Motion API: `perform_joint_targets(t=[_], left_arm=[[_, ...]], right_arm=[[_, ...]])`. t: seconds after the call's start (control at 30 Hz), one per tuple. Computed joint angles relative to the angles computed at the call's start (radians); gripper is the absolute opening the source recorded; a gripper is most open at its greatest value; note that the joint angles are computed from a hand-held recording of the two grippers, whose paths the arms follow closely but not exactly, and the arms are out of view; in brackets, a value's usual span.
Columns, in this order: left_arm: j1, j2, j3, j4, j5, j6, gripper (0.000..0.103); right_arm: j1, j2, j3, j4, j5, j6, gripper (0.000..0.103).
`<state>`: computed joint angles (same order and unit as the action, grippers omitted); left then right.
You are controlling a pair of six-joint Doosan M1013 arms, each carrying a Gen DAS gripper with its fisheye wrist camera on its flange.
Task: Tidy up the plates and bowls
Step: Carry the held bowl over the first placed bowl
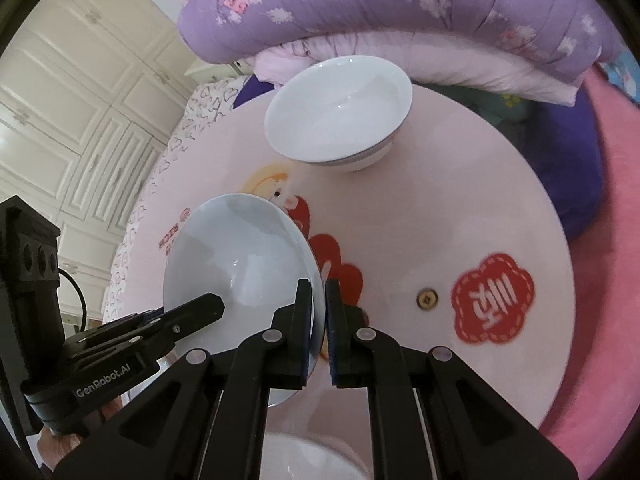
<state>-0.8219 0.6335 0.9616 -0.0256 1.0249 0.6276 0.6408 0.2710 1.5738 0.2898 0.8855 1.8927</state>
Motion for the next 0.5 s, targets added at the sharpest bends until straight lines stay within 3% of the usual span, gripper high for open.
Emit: perform_joint_targets(t=[0.5], left_arm=[[-0.078, -0.062, 0.025, -0.008, 0.018, 0.050, 0.007]], right_arm=[[0.019, -0.147, 0.125, -0.064, -0.039, 0.076, 0.006]])
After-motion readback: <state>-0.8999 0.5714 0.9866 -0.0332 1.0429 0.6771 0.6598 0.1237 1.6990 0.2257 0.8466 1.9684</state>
